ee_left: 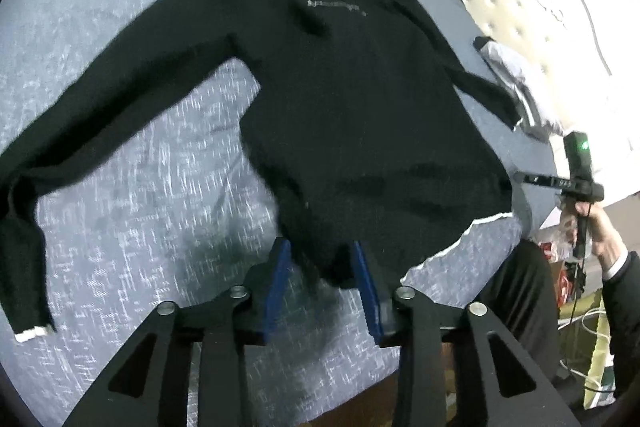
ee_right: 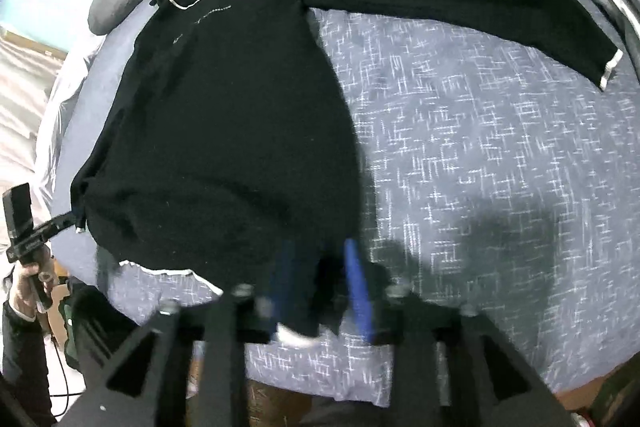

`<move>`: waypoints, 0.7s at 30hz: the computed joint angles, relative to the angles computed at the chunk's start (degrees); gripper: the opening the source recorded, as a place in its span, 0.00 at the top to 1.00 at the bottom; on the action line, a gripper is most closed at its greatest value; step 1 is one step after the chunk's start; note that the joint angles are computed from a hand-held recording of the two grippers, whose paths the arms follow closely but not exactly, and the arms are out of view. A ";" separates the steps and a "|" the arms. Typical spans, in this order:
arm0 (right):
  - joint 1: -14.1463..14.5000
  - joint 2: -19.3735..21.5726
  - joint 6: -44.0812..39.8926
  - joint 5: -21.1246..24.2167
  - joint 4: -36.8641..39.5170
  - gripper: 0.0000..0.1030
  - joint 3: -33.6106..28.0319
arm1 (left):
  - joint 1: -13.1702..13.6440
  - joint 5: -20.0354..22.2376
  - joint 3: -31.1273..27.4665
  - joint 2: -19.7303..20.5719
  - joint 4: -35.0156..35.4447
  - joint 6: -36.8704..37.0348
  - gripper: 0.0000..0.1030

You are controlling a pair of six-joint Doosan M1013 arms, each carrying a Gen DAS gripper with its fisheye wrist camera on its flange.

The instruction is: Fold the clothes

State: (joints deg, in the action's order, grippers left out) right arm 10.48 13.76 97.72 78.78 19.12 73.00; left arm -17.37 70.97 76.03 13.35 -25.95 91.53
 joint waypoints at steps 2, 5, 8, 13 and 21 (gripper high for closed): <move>-0.02 0.19 0.62 0.57 0.73 0.64 -0.10 | -0.13 -0.09 0.56 -0.07 -0.59 0.49 0.65; 0.10 0.38 0.71 1.74 0.47 0.57 -0.21 | -0.35 -0.30 1.27 -0.16 -1.07 1.06 0.62; 0.00 0.50 0.78 2.46 0.75 0.57 -0.06 | -0.62 -0.39 1.60 -0.01 -1.13 1.25 0.59; 0.29 0.67 0.77 3.77 0.17 0.56 0.23 | -1.33 -1.52 1.97 0.14 -0.39 1.49 0.59; 1.14 1.23 1.20 3.90 -0.70 0.56 0.83 | -2.40 -3.14 2.53 0.45 2.02 0.95 0.59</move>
State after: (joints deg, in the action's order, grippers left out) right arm 11.62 14.99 98.93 82.69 18.41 73.83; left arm -19.77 67.83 78.56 13.79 -23.93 92.48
